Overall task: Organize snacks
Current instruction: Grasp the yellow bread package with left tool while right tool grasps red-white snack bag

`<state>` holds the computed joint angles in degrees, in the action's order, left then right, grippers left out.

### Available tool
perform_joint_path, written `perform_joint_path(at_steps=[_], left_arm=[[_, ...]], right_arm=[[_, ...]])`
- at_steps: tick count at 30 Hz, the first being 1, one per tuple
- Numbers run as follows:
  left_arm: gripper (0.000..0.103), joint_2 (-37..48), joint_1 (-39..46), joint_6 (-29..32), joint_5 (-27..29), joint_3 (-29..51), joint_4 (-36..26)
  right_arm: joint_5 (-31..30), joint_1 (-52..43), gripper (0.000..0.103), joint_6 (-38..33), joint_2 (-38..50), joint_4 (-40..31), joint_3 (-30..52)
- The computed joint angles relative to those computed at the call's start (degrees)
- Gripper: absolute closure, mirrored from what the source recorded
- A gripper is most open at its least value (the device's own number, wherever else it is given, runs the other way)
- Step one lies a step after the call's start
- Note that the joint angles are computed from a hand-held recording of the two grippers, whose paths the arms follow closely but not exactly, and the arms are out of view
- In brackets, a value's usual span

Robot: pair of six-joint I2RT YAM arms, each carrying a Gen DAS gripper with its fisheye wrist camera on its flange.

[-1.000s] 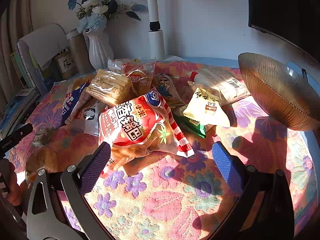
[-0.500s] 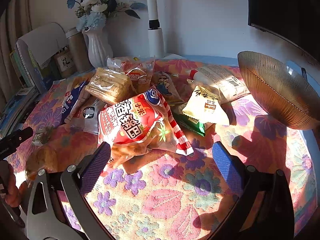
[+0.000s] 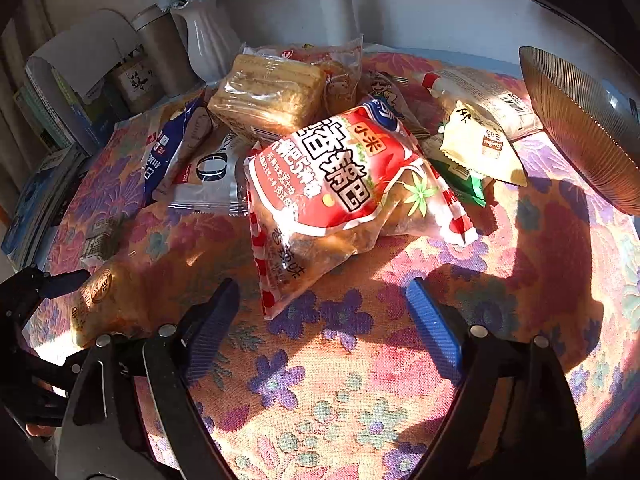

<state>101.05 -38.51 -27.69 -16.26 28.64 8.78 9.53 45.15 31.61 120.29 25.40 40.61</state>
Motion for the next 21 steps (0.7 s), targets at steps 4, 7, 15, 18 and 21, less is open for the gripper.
perform_joint_path(at_steps=[4, 7, 15, 18, 21], left_arm=[[0.022, -0.38, -1.17, -0.51, 1.29, -0.42, 1.26], [0.022, -2.14, -2.33, -0.63, 3.62, -1.57, 2.81], [0.021, 1.64, -3.10, -3.44, 5.51, 0.13, 6.10], [0.022, 3.43, -2.81, -5.84, 5.03, 0.92, 7.43], [0.032, 3.86, -2.63, -6.93, 4.28, 2.02, 6.77]], right_arm=[[-5.10, -4.32, 0.039, 0.35, -1.31, 3.48, -4.52], [-5.09, -8.34, 0.038, 0.55, -4.01, 6.06, -10.03], [-7.07, -13.74, 0.010, 1.80, -12.64, 10.20, -18.25], [-7.29, -11.63, 0.010, 1.13, -12.33, 7.73, -14.39], [-6.73, -10.96, 0.011, 0.57, -8.95, 4.91, -8.93]])
